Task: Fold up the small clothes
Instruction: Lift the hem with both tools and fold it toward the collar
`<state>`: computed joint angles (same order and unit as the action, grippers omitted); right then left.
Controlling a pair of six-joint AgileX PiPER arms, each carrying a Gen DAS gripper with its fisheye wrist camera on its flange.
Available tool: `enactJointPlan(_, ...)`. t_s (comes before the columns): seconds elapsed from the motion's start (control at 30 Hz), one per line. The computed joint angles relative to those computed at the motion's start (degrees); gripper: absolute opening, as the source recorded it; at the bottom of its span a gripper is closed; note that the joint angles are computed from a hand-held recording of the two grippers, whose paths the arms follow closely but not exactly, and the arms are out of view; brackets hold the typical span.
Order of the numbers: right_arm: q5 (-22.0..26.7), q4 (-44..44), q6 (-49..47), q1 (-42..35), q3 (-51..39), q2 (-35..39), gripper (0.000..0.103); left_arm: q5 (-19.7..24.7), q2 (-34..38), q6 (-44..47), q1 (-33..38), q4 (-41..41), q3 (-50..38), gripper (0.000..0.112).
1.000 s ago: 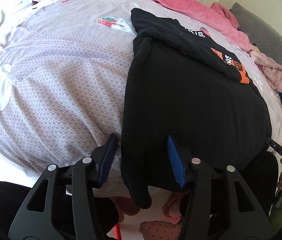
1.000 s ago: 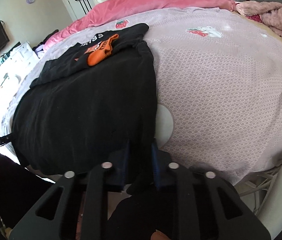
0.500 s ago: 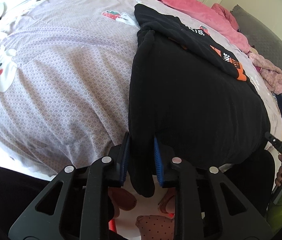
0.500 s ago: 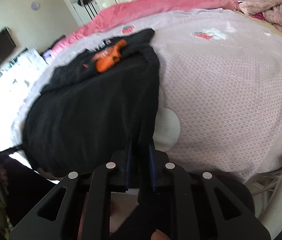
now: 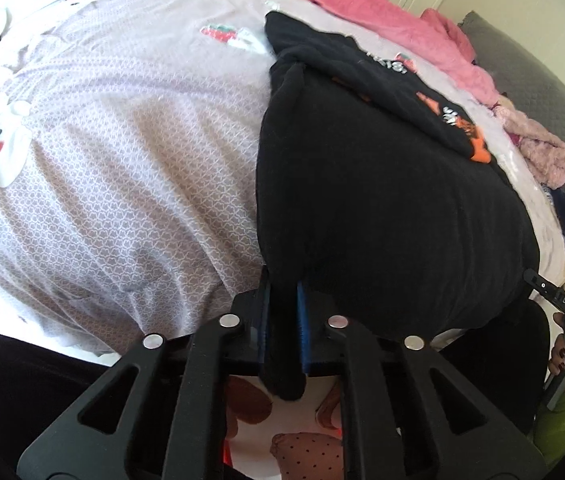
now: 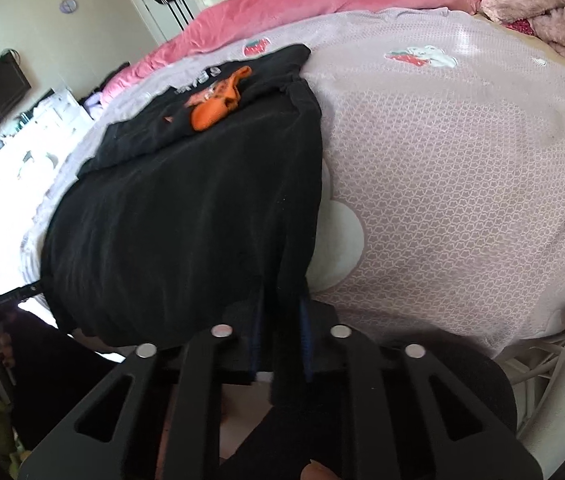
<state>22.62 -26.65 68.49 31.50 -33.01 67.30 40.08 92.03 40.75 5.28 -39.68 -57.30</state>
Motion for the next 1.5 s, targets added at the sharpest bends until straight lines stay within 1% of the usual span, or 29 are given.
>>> enactJointPlan(0.07,-0.17,-0.89,0.92,0.11,0.36,-2.55,0.013,0.62,-1.31,2.56,0.94,-2.75,0.62,0.003)
enactJointPlan(0.1,-0.11,-1.18,1.11,0.12,0.25,-3.63,0.012,1.65,-2.04,4.33,1.82,-4.90,0.77,0.003)
enactJointPlan(0.13,0.00,-1.43,1.25,0.11,0.17,-4.39,0.010,2.59,-2.56,5.48,2.56,-6.38,0.77,0.003)
enactJointPlan(0.17,-0.77,-1.37,1.02,-0.18,0.28,-5.45,0.008,3.88,-3.07,6.66,3.43,-7.98,0.53,0.003)
enactJointPlan(0.2,-2.22,-0.02,-0.57,-1.04,0.40,-6.78,0.008,5.60,-3.58,7.91,4.53,-9.88,0.02,0.003)
enactJointPlan(0.23,-2.63,0.90,-1.83,-1.54,0.02,-7.66,0.008,6.61,-3.63,8.48,5.21,-10.95,-0.53,0.003)
enactJointPlan(0.3,-2.08,-1.79,-0.35,-1.28,-1.74,-8.13,0.008,8.20,-3.74,8.63,6.07,-12.21,-1.68,0.003)
enactJointPlan(0.37,-2.17,-2.52,-0.64,-1.65,-3.33,-7.96,0.008,10.72,-2.77,8.25,7.16,-13.91,-3.94,0.003)
enactJointPlan(0.43,-3.50,2.13,-6.26,-4.12,-4.90,-7.49,0.008,12.56,-1.36,7.15,7.71,-15.01,-6.62,0.003)
enactJointPlan(0.57,-4.69,5.53,-11.41,-7.94,-8.37,-5.59,0.008,11.44,0.30,4.70,6.56,-14.64,-10.57,0.003)
enactJointPlan(0.67,-4.62,7.40,-14.02,-9.90,-10.60,-4.66,0.008,10.53,1.74,2.46,5.58,-13.97,-13.37,0.003)
enactJointPlan(0.73,-4.13,5.92,-13.38,-10.85,-13.16,-2.68,0.008,10.42,2.74,0.97,5.15,-13.58,-15.50,0.003)
enactJointPlan(0.8,-4.05,7.97,-16.14,-12.39,-15.19,-1.17,0.008,10.08,4.41,-1.02,4.33,-12.92,-18.50,0.003)
enactJointPlan(0.9,-3.76,9.03,-17.80,-14.34,-18.43,2.34,0.008,10.65,7.43,-3.98,3.54,-11.90,-23.59,0.003)
enactJointPlan(1.0,-3.57,9.93,-18.89,-15.87,-21.27,5.53,0.008,9.85,10.59,-7.54,1.80,-9.91,-28.42,0.003)
enactJointPlan(1.13,-3.10,9.99,-18.49,-17.62,-25.60,10.08,0.008,10.79,16.29,-13.62,0.58,-7.58,-36.87,0.003)
enactJointPlan(1.23,-2.57,12.59,-20.63,-19.54,-29.05,13.63,0.008,11.52,20.72,-18.63,-0.29,-4.80,-44.21,0.003)
enactJointPlan(1.37,-0.96,15.44,-23.57,-21.31,-35.24,19.54,0.008,13.49,26.43,-24.07,-1.65,-1.34,-54.26,0.003)
enactJointPlan(1.4,0.05,14.41,-22.81,-21.30,-36.88,20.99,0.008,13.76,27.29,-24.76,-1.71,-0.83,-55.65,0.003)
enactJointPlan(1.43,1.27,13.79,-22.34,-21.32,-38.72,22.53,0.008,14.67,29.38,-26.81,-2.10,0.41,-59.15,0.003)
enactJointPlan(1.5,3.30,16.15,-23.97,-22.29,-43.12,26.44,0.008,15.98,32.22,-29.21,-2.44,1.58,-63.61,0.003)
